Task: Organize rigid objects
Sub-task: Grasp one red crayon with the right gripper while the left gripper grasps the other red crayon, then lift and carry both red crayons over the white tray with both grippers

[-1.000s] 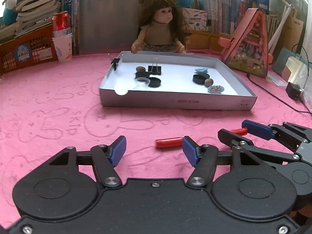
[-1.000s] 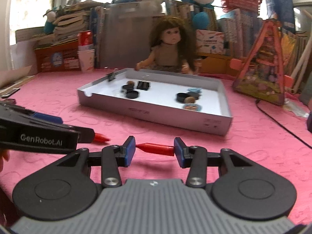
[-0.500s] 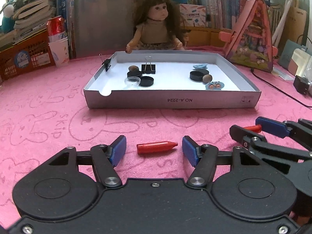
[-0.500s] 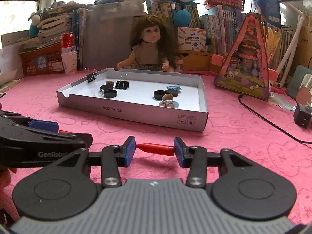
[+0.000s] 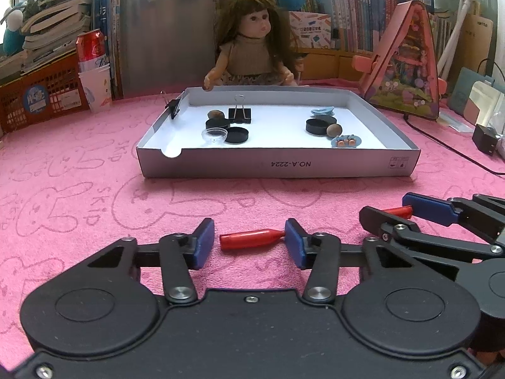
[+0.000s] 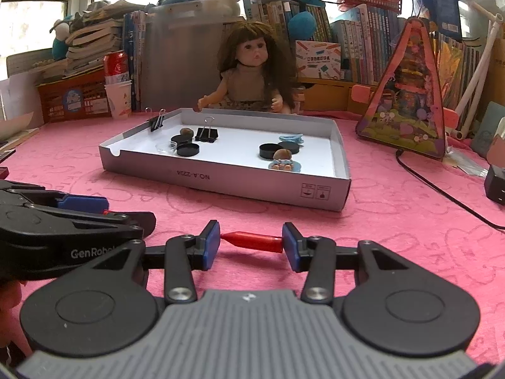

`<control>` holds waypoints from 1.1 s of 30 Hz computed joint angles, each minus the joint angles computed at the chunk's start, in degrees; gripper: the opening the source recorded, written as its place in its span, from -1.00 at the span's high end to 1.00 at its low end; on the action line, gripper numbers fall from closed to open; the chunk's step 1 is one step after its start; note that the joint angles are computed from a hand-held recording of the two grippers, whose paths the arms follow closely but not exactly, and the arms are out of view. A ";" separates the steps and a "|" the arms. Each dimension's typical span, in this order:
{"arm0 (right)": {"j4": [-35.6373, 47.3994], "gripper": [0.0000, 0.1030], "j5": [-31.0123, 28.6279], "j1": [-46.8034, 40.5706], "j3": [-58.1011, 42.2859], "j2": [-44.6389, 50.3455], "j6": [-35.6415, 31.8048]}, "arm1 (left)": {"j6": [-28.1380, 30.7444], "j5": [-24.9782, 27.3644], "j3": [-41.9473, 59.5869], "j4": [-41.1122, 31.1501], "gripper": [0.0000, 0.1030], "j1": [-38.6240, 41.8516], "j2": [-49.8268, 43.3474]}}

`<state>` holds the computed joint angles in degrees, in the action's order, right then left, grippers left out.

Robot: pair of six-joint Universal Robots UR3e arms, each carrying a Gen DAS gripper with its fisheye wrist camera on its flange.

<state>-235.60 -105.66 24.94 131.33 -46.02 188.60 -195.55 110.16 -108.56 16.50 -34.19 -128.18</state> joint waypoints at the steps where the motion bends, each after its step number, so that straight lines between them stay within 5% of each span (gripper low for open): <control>1: 0.09 0.03 0.06 0.12 -0.20 0.04 0.10 | -0.08 -0.09 -0.20 0.09 0.19 0.10 0.13; 33: 1.26 0.02 2.18 -0.95 -1.51 -1.77 -0.34 | -0.29 -2.61 -0.17 -1.23 0.19 2.66 3.00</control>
